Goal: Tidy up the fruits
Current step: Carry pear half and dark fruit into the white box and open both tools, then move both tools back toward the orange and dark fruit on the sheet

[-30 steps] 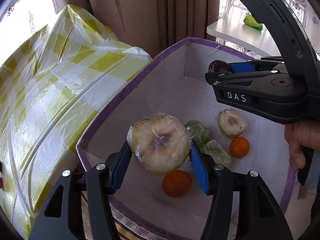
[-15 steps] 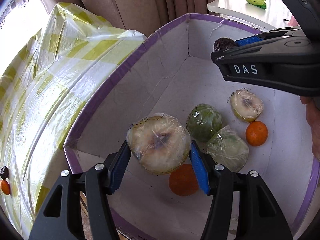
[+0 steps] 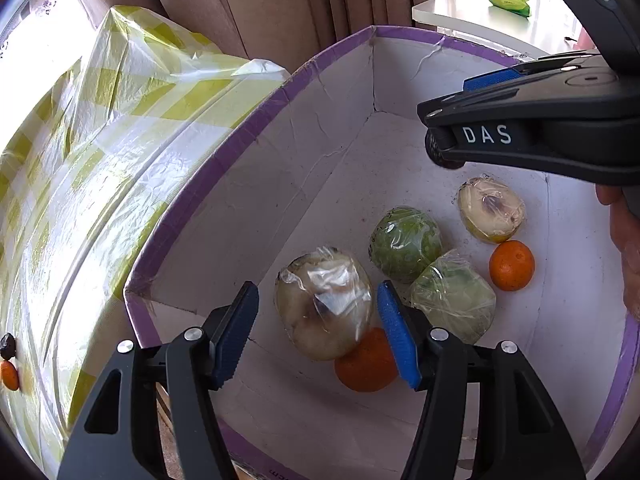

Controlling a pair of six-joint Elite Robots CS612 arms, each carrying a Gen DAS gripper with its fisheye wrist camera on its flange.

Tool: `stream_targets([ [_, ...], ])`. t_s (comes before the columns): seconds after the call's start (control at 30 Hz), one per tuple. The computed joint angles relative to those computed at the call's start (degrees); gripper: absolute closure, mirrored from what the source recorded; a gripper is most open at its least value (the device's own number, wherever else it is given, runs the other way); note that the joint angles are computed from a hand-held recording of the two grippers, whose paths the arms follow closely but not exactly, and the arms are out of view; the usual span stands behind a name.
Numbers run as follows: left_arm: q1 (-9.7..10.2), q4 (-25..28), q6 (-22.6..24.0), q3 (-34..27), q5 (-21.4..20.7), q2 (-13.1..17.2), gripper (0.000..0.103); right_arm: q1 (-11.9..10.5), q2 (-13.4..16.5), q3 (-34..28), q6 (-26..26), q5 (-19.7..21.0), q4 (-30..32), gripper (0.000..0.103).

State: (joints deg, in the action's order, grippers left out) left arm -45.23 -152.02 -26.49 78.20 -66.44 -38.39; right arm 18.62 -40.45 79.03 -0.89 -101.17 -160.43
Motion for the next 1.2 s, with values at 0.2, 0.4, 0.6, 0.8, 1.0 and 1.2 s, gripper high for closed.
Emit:
stream_targets([
  [0.2,-0.03,-0.3,0.0,0.1,0.0,-0.1,0.043,0.0,-0.1,0.1,0.0,-0.1,-0.2,0.054],
  [0.4,0.05,-1.6,0.2,0.7,-0.6,-0.2,0.037,0.0,-0.1,0.2,-0.3,-0.3,-0.9,0.043],
  [0.6,0.12,-4.1,0.2,1.5,-1.3,-0.5,0.036,-0.1,-0.1,0.3,-0.4,-0.2,-1.7,0.036],
  [0.8,-0.03,-9.2,-0.1,3.4,-0.8,-1.1,0.036,-0.2,-0.3,0.7,-0.6,-0.3,-2.9,0.032],
  [1.0,-0.52,-15.9,-1.0,6.1,1.8,-2.2,0.036,0.0,-0.5,1.4,-1.4,-0.2,-6.3,0.021],
  [1.2,-0.55,-22.4,-5.1,9.5,4.8,-3.8,0.034,0.0,-0.9,2.2,-0.6,0.2,-8.6,0.018],
])
